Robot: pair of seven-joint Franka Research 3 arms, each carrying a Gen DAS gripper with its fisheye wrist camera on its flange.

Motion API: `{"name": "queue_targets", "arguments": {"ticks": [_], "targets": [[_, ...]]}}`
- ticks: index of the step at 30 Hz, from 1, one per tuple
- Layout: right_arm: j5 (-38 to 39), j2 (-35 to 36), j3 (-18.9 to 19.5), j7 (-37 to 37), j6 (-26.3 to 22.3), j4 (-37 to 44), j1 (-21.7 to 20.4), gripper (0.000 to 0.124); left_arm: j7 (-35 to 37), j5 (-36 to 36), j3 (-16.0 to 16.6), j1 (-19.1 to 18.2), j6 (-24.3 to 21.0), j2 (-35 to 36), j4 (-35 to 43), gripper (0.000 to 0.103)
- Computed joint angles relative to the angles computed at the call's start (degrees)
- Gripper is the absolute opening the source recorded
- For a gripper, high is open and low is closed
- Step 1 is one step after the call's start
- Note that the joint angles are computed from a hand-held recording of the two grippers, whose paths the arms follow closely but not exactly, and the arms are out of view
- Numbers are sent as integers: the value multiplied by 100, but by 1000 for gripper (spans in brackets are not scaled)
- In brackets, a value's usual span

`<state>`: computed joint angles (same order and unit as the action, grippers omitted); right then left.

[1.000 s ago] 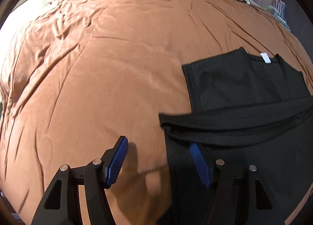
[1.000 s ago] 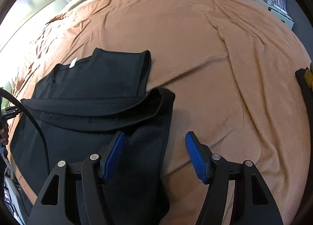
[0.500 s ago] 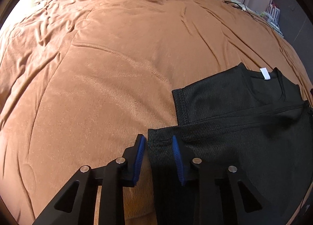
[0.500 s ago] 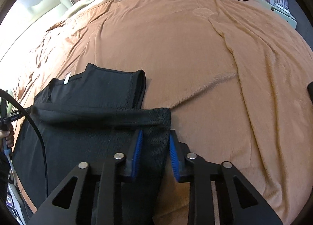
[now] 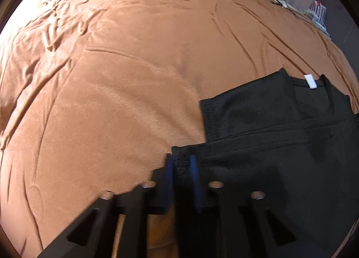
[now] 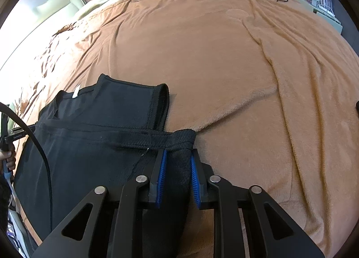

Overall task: Fold small clothes
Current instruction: 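Grasp the folded edge with both grippers and fold it toward the collar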

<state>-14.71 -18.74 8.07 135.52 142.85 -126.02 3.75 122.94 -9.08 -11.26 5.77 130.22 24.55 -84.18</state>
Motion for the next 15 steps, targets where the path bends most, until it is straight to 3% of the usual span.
{"name": "queue_targets", "arguments": {"ticks": [5, 15], "targets": [[-291, -277, 147, 246, -30, -18, -99, 0, 22, -31, -9, 14, 396, -307, -271, 5], [-874, -178, 353, 590, -216, 383, -240, 0, -73, -194, 17, -13, 546, -275, 94, 5]]}}
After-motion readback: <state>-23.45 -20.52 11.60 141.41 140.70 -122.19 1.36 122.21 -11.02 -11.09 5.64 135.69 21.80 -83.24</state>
